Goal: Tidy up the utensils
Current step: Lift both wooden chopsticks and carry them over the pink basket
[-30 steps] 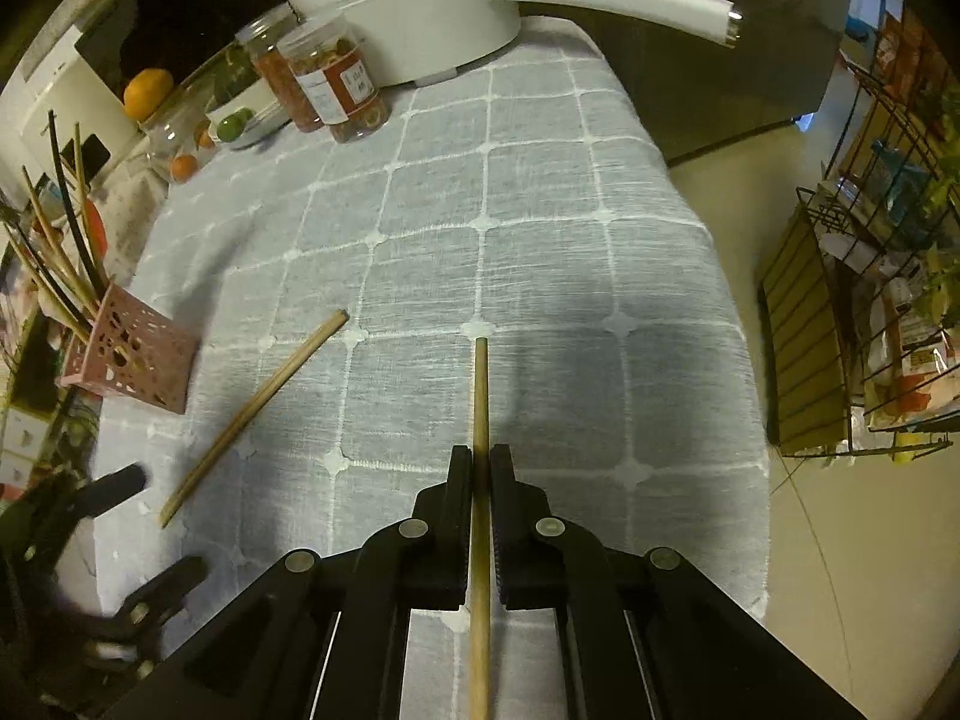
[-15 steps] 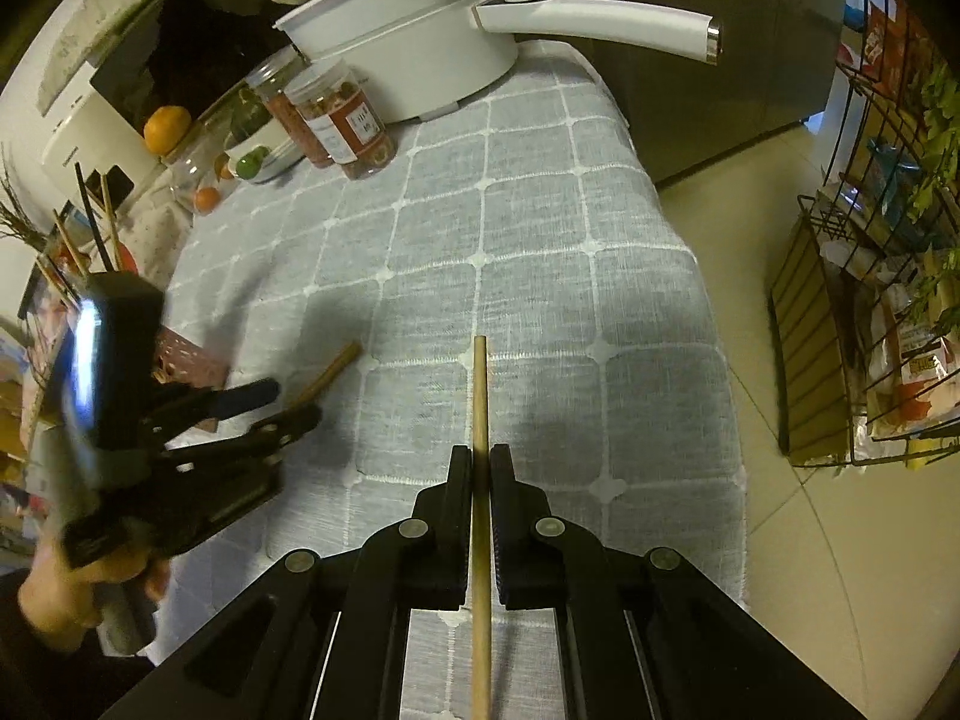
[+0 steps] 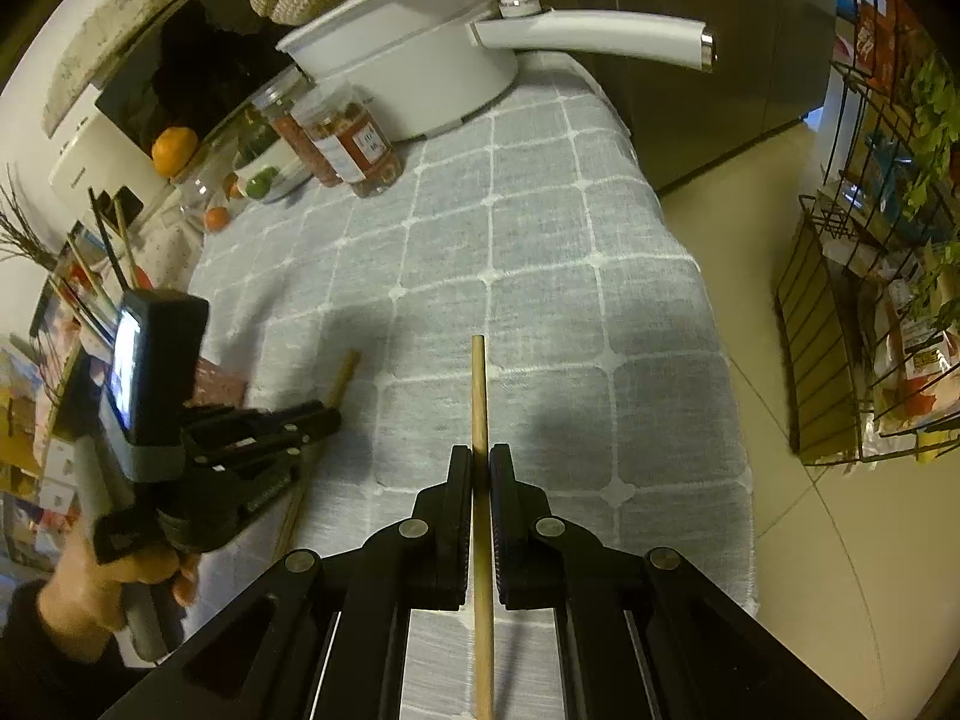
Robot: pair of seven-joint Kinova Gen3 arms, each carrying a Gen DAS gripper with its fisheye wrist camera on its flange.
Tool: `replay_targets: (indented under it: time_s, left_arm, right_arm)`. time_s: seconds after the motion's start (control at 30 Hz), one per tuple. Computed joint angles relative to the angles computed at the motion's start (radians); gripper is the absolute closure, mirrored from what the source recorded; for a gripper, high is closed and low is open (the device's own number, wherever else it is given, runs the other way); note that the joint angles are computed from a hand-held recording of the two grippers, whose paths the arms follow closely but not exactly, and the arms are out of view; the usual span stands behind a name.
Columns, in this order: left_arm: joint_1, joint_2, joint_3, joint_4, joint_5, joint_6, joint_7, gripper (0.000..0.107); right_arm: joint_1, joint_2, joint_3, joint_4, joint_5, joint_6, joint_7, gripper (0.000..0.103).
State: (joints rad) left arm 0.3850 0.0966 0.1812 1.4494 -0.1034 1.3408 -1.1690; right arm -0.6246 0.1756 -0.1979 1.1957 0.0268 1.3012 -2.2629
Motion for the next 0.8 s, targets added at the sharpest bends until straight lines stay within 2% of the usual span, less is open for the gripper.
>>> replay_targets:
  time_s: [0.27, 0.43, 0.67, 0.8]
  left_arm:
    - [-0.022, -0.160, 0.015, 0.052, 0.023, -0.035, -0.040, 0.098]
    - [-0.066, -0.275, 0.009, 0.060, 0.060, -0.036, -0.120, 0.098]
    - [-0.124, -0.391, 0.031, 0.075, 0.074, -0.072, -0.156, 0.098]
    - [-0.157, -0.476, -0.009, 0.112, 0.132, -0.119, -0.187, 0.098]
  right_arm:
    - [-0.065, -0.019, -0.019, -0.040, 0.098, -0.018, -0.020, 0.097]
    - [-0.109, -0.034, -0.034, -0.060, 0.158, -0.031, -0.023, 0.097]
    - [-0.189, -0.051, -0.056, -0.075, 0.291, -0.058, -0.073, 0.097]
    - [-0.227, -0.048, -0.065, -0.094, 0.360, -0.061, -0.099, 0.097]
